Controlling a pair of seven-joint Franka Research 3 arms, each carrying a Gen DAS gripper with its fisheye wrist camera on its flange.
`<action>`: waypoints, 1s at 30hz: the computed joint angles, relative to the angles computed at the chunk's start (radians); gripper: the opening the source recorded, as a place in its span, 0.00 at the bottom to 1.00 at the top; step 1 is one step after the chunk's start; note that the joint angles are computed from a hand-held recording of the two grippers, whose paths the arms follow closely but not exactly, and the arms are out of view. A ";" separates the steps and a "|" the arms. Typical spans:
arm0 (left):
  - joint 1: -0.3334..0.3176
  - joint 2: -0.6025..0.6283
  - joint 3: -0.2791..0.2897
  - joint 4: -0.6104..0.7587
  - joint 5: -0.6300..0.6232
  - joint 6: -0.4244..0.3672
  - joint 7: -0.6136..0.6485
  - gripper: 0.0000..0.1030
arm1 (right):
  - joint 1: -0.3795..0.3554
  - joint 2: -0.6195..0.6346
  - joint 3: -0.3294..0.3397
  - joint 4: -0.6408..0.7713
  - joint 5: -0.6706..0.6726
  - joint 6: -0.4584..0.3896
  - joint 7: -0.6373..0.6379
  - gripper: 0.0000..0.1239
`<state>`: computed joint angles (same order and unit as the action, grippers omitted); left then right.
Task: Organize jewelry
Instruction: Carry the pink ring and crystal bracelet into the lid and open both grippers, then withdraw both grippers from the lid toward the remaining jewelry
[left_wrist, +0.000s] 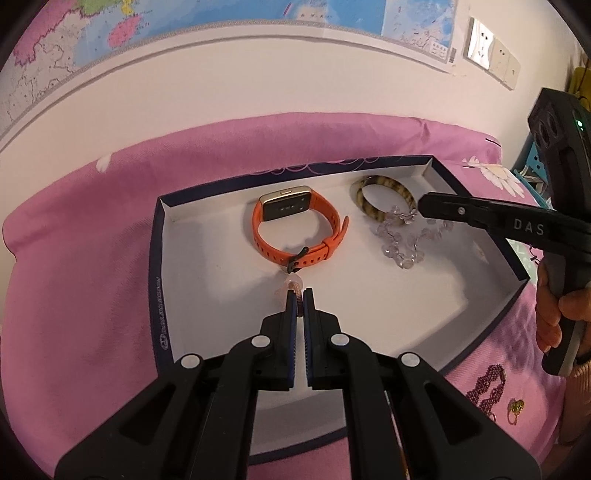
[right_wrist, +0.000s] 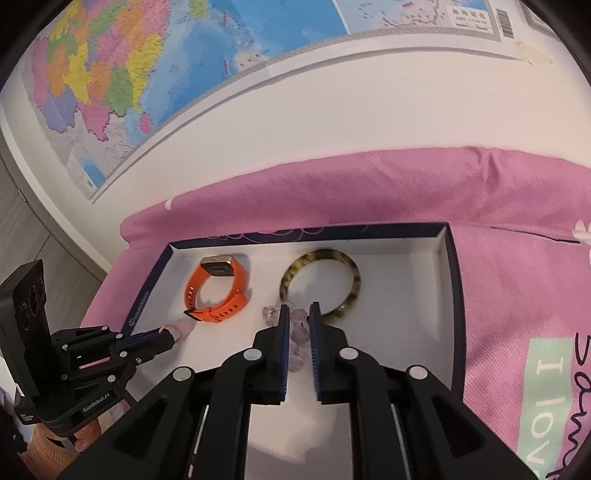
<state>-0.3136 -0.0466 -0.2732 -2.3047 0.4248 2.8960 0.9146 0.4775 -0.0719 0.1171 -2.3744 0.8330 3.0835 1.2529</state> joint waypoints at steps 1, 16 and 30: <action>0.001 0.003 0.001 0.002 0.000 -0.001 -0.003 0.04 | 0.000 0.001 -0.002 0.001 0.006 -0.003 -0.004 0.09; 0.007 -0.010 -0.001 0.003 0.160 0.003 -0.145 0.39 | 0.043 -0.110 0.004 -0.098 -0.039 0.045 -0.001 0.26; 0.072 -0.285 -0.094 -0.226 0.275 0.113 -0.277 0.55 | 0.116 -0.360 0.008 -0.373 -0.265 0.017 0.121 0.31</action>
